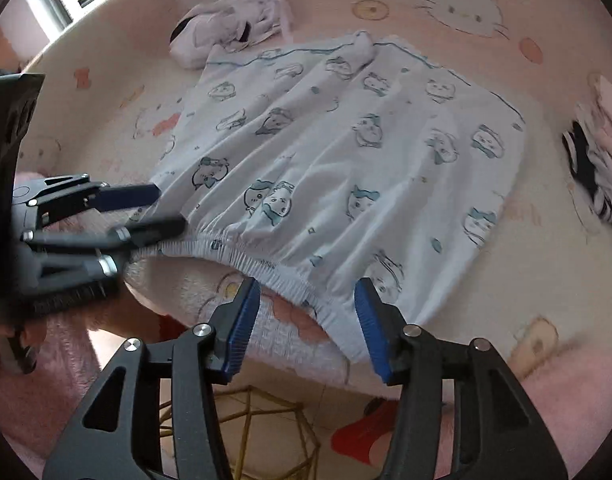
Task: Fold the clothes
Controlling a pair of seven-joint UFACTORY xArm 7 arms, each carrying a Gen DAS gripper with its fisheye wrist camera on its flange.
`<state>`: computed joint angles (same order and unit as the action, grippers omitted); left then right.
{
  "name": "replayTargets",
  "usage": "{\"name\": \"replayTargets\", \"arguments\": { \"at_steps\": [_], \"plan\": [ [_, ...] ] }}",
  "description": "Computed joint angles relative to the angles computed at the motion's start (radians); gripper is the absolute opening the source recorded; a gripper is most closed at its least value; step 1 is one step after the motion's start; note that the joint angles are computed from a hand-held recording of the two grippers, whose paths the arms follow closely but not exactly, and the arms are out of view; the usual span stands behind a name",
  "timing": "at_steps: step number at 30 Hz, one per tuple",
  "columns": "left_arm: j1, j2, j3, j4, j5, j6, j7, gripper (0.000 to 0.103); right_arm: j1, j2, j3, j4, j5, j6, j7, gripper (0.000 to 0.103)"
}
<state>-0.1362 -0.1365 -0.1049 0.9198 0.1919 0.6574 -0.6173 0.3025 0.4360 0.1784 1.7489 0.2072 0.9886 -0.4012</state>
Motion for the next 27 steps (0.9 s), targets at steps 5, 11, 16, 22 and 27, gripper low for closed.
{"name": "replayTargets", "arguments": {
  "at_steps": [5,11,16,22,27],
  "plan": [
    [-0.018,0.049,-0.005,0.001,-0.001,-0.021,0.040,0.046,0.011,0.051,-0.020,0.038,-0.045,0.036,0.052,0.051],
    [-0.023,0.055,-0.016,0.033,0.117,0.022,-0.014,0.046,-0.039,0.005,-0.025,-0.022,-0.025,0.000,0.071,0.051],
    [-0.037,0.075,-0.014,0.051,0.134,0.035,0.011,0.046,-0.083,-0.017,0.005,-0.039,0.081,0.013,-0.040,0.051],
    [-0.047,0.057,-0.015,0.048,0.147,0.079,0.032,0.046,-0.046,-0.031,-0.003,-0.071,-0.001,0.011,-0.104,0.053],
    [-0.045,0.093,-0.009,0.080,0.193,0.081,0.019,0.026,-0.013,-0.046,-0.027,-0.113,-0.073,-0.043,-0.093,0.053]
  ]
}}
